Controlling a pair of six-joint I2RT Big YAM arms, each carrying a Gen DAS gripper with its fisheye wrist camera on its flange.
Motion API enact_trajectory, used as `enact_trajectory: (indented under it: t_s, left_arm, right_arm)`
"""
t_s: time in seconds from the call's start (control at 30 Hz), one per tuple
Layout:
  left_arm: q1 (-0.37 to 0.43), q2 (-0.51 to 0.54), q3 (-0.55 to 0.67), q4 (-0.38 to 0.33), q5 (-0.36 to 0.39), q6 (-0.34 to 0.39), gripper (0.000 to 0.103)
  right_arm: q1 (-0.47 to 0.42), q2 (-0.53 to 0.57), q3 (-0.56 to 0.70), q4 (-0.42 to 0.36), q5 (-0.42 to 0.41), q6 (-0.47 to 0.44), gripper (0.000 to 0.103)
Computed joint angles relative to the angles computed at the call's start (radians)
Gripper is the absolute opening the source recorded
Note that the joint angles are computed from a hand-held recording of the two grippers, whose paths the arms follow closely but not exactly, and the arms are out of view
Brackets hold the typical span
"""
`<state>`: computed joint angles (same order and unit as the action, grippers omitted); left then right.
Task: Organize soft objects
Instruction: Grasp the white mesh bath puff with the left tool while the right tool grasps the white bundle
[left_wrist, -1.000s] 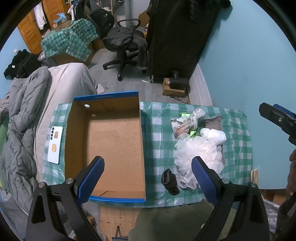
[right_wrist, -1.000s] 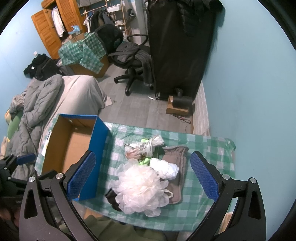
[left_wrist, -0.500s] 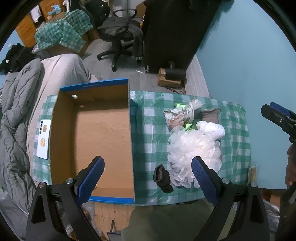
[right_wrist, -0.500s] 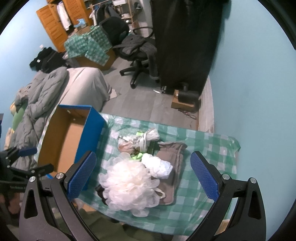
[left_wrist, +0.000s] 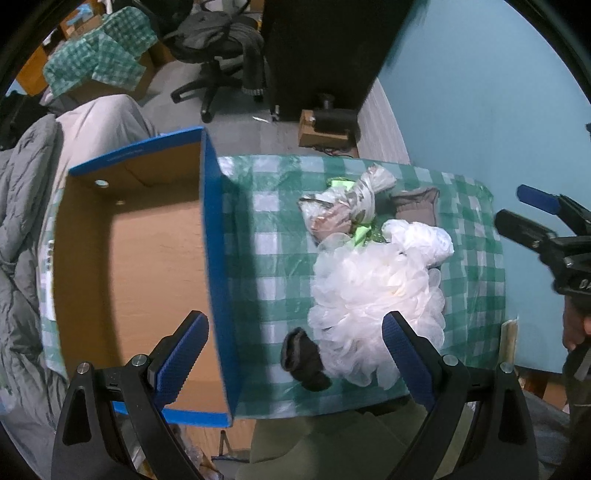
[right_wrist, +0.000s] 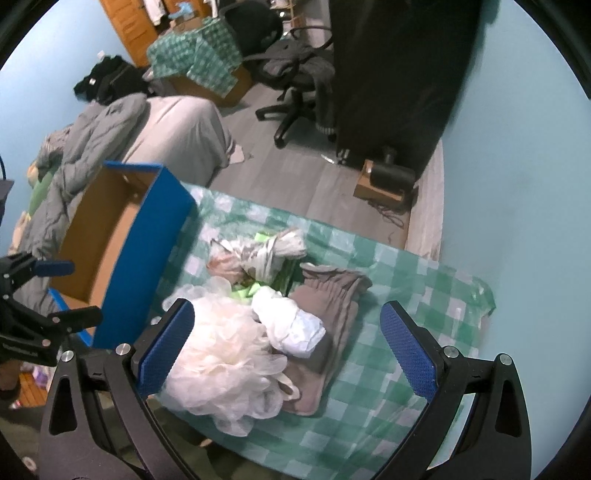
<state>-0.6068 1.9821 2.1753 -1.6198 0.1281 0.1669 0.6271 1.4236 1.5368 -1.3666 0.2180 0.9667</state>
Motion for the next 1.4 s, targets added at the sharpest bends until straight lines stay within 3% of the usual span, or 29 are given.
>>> enact_trajectory:
  t_s: [0.37,0.63,1.1,1.17,1.3,1.4]
  left_arm:
    - [-0.031,0.056,-0.004,-0.012,0.013,-0.022,0.096]
    - [-0.041,0.076,-0.015,-0.013,0.021,-0.042,0.096]
    - [-0.05,0.079,-0.047,-0.028,0.052,-0.061,0.096]
    - [-0.051,0.078,-0.045,-0.033,0.058,-0.056,0.096]
    - [-0.055,0.082,-0.03,-0.053,0.071,-0.053,0.096]
    - [-0.063,0.082,-0.024,-0.061,0.075,-0.051,0.096]
  right_arm:
    - [-0.035,0.016,-0.125,0.11,-0.079,-0.117,0.097]
    - [-0.063,0.01,-0.195,0.197,-0.137,-0.152,0.093]
    - [-0.071,0.052,-0.235,0.213,-0.2,-0.254,0.084]
    - [-0.067,0.052,-0.243,0.219,-0.207,-0.257,0.081]
    - [-0.065,0.052,-0.255,0.226,-0.254,-0.261,0.06]
    - [-0.063,0.033,-0.275,0.252,-0.251,-0.232,0.056]
